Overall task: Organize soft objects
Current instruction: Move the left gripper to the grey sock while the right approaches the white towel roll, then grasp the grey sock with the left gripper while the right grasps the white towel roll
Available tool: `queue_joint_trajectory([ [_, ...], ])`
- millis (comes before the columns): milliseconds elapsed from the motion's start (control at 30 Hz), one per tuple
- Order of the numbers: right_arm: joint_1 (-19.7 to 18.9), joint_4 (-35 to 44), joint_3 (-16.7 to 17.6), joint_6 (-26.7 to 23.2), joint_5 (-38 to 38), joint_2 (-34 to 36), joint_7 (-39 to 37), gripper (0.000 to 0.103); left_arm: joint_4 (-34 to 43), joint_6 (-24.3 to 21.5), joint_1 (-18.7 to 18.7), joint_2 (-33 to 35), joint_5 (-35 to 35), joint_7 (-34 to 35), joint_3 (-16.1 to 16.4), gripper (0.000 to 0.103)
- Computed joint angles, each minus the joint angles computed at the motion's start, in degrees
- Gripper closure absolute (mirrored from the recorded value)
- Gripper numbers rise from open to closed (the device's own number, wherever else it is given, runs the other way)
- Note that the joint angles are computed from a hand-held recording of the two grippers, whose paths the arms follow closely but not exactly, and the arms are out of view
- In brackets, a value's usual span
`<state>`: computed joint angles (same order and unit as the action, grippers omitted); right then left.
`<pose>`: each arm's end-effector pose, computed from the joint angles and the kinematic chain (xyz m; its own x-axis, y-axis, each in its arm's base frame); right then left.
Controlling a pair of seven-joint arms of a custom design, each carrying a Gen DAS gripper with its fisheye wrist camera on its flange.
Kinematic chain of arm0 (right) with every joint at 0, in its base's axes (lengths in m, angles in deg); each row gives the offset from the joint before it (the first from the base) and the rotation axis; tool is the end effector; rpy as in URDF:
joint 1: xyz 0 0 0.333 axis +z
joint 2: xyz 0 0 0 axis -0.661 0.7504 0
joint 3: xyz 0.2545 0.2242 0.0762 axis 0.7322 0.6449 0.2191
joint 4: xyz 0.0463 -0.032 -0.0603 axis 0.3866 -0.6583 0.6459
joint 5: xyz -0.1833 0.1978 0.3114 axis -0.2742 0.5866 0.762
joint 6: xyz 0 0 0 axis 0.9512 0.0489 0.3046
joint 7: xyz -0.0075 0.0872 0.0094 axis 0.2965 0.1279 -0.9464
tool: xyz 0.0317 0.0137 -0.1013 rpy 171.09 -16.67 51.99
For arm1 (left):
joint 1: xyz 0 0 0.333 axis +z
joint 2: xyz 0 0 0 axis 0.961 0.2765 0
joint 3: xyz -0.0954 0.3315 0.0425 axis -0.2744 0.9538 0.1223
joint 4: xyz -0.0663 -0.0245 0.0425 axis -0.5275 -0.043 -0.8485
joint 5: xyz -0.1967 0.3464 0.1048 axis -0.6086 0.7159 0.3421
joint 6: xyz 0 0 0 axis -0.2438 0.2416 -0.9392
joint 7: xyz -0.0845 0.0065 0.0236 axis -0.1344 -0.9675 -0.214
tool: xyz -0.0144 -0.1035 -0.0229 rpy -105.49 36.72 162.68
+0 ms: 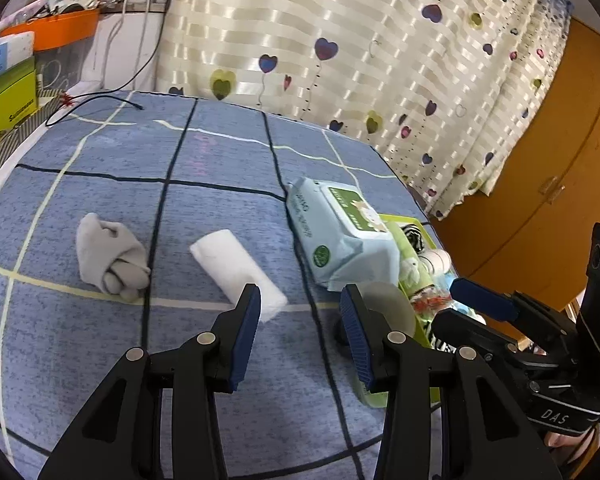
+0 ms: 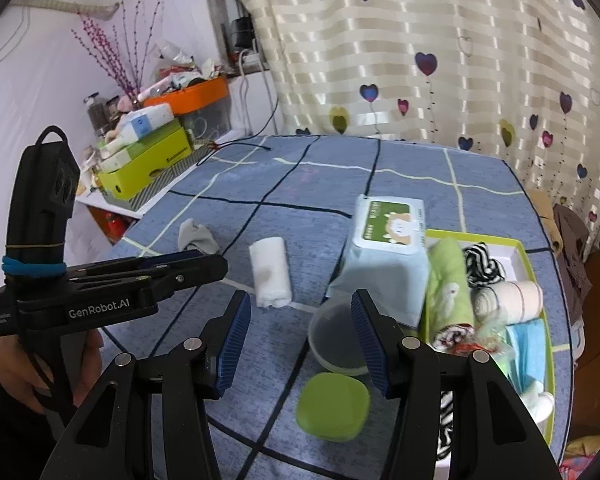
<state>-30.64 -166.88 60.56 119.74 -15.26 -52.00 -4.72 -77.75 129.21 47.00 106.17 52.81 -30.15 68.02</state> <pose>0.6726 0.3012 0.4396 0.6808 -0.7185 -0.1423 -0.5466 -0.3691 -0.7516 0.6630 -0.2680 0.4245 0.1392 -0.9101 0.3903 -0.6593 -0.3793 -0.6492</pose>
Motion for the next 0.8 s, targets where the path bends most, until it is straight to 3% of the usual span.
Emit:
queue_joint_trajectory([
  [333,3.2,4.9,-1.2,-2.6,-6.2,3.3,4.2,0.051,-4.1,1.2,-2.9,-2.6,5.4,-7.0,6.0,0.06],
  [633,7.7,12.5,-3.8,-6.6,-15.4,8.6,12.0,0.049,-6.5,-1.2,-4.2,-4.6,17.5,-19.4,11.3,0.06],
  [800,11.2,19.4,-6.6,-10.6,-22.2,13.3,18.2,0.043,-7.0,-1.2,1.4,-4.3,18.7,-20.7,7.2,0.06],
])
